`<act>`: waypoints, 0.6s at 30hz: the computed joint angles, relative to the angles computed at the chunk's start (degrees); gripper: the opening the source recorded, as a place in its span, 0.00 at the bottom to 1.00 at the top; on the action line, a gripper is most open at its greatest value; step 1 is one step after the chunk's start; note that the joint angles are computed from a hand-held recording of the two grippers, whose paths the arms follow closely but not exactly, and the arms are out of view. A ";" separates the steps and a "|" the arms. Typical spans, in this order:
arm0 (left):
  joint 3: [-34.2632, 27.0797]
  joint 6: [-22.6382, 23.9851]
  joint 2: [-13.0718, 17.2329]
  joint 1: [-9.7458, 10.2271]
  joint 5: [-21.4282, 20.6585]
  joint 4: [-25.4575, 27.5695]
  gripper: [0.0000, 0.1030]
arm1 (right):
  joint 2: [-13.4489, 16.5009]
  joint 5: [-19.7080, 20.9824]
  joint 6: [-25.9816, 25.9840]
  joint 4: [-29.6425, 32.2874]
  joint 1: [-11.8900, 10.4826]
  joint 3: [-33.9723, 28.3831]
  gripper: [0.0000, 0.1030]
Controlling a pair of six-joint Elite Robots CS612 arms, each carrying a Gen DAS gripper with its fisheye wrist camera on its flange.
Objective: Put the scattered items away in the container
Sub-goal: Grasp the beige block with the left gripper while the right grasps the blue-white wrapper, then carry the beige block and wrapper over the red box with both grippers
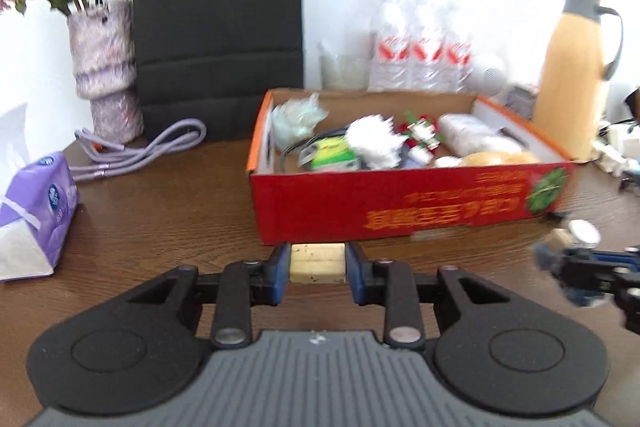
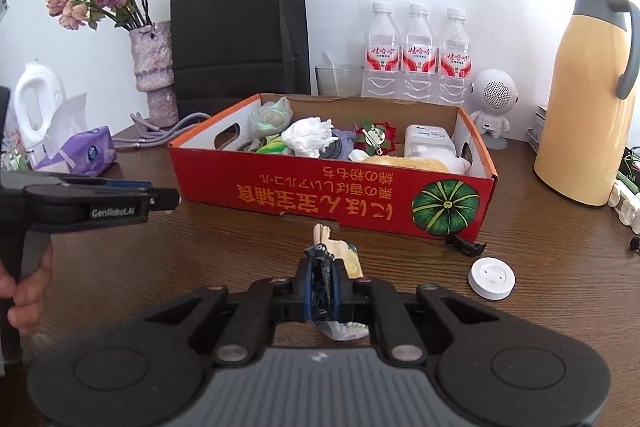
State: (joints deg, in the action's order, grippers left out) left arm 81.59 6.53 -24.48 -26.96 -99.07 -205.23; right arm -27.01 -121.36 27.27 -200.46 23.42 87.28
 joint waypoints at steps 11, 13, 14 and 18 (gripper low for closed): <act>17.41 -1.56 -5.88 -1.12 -3.05 -19.64 0.30 | -2.83 -7.82 3.85 -6.49 5.46 5.86 0.09; 19.53 -1.82 -6.38 -1.35 -2.87 -21.17 0.30 | -3.08 -9.27 4.82 -7.53 6.54 6.92 0.09; 20.41 -1.92 -6.58 -1.42 -2.88 -21.70 0.30 | -3.15 -10.01 5.77 -8.00 7.07 7.41 0.09; 23.94 -1.59 -7.15 -1.37 -3.21 -25.78 0.30 | -3.43 -13.03 8.18 -9.46 9.03 9.06 0.09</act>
State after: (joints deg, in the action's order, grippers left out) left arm 105.53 4.94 -31.63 -28.33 -102.28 -231.01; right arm -30.44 -134.40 35.45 -209.92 32.44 96.35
